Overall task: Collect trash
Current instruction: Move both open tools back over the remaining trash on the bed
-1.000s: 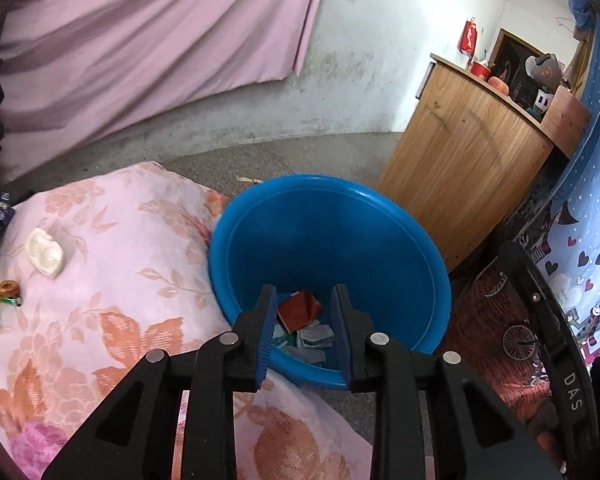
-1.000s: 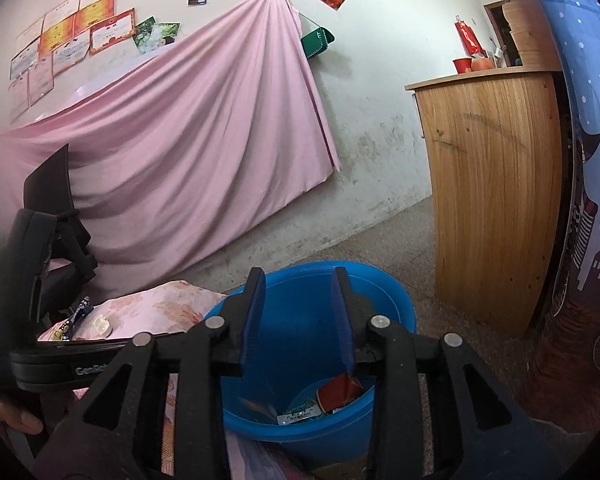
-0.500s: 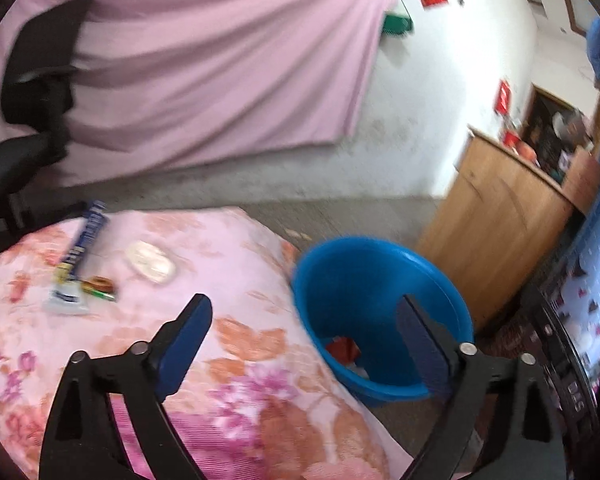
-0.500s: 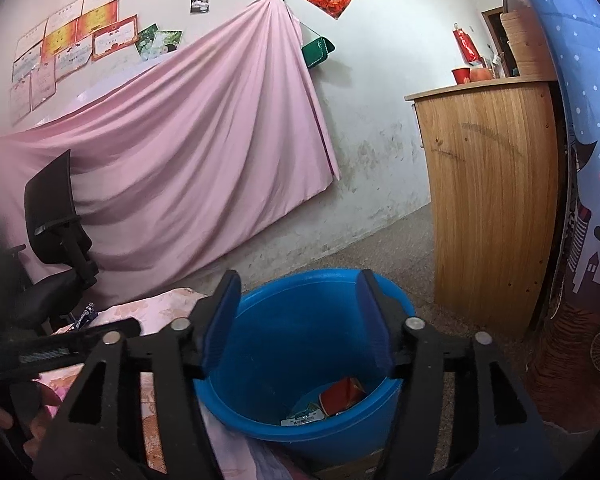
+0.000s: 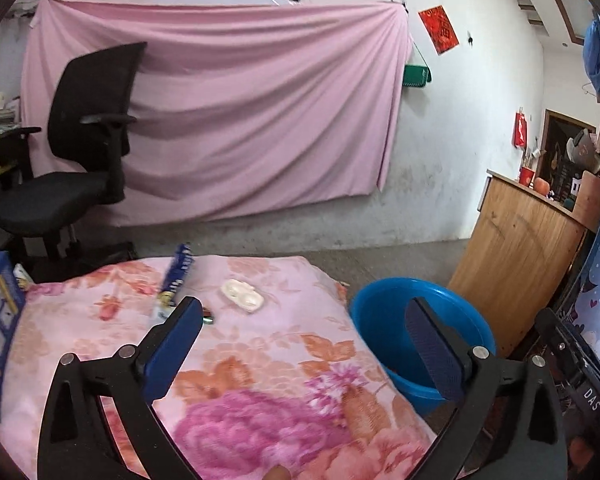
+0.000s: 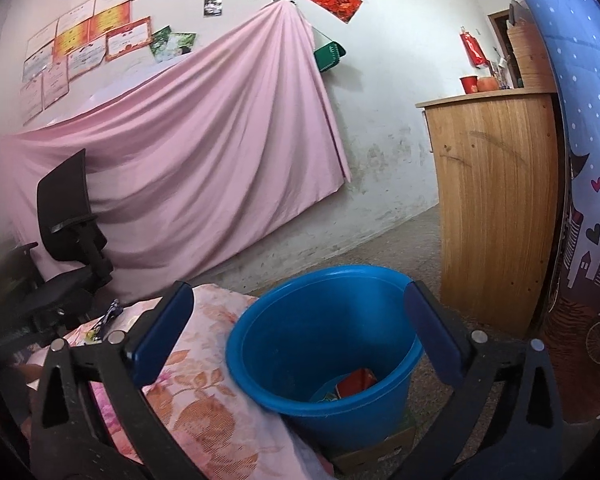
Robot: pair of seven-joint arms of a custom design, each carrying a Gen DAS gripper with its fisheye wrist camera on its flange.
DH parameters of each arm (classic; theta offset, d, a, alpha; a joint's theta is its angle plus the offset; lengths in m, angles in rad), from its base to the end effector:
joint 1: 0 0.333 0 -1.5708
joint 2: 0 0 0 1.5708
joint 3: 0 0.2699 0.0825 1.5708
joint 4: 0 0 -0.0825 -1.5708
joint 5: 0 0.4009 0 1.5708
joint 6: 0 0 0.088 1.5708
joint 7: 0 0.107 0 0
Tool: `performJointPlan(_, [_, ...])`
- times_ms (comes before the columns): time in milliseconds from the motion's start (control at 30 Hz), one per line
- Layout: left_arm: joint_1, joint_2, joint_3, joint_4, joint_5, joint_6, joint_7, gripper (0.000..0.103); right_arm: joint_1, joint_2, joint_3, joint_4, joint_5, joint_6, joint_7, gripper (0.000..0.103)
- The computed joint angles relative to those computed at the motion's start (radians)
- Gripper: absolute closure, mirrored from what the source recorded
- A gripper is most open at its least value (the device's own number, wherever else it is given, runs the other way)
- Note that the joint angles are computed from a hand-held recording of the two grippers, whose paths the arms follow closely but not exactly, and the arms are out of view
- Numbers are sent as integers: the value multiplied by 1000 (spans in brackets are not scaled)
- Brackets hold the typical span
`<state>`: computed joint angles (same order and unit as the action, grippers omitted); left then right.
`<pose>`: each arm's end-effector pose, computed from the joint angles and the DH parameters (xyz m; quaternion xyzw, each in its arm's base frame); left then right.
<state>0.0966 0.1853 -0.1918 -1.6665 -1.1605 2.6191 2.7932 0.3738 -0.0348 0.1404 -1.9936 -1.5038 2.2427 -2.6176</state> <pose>0.6717 -0.0342 0.5234 -0.4382 0.7172 -0.5022 0.2036 0.5364 0.2706 0.4772 -0.3420 0.7233 -0.4624 0.3821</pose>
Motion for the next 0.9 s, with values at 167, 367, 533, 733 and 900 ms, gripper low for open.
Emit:
performJointPlan(167, [29, -58, 26, -55, -96, -22, 92, 4, 21, 8, 15, 24, 8, -19, -31, 0])
performJointPlan(367, [43, -98, 73, -85, -161, -39, 151, 3, 57, 45, 23, 85, -1, -31, -82, 0])
performJointPlan(533, [60, -135, 110, -115, -235, -47, 221, 3, 97, 87, 21, 146, -13, -33, -121, 0])
performJointPlan(733, [81, -175, 152, -160, -340, -49, 328, 2, 149, 146, 8, 228, -32, -27, -163, 0])
performJointPlan(900, [94, -205, 185, -201, -410, -45, 386, 2, 194, 187, -7, 284, -70, -28, -180, 0])
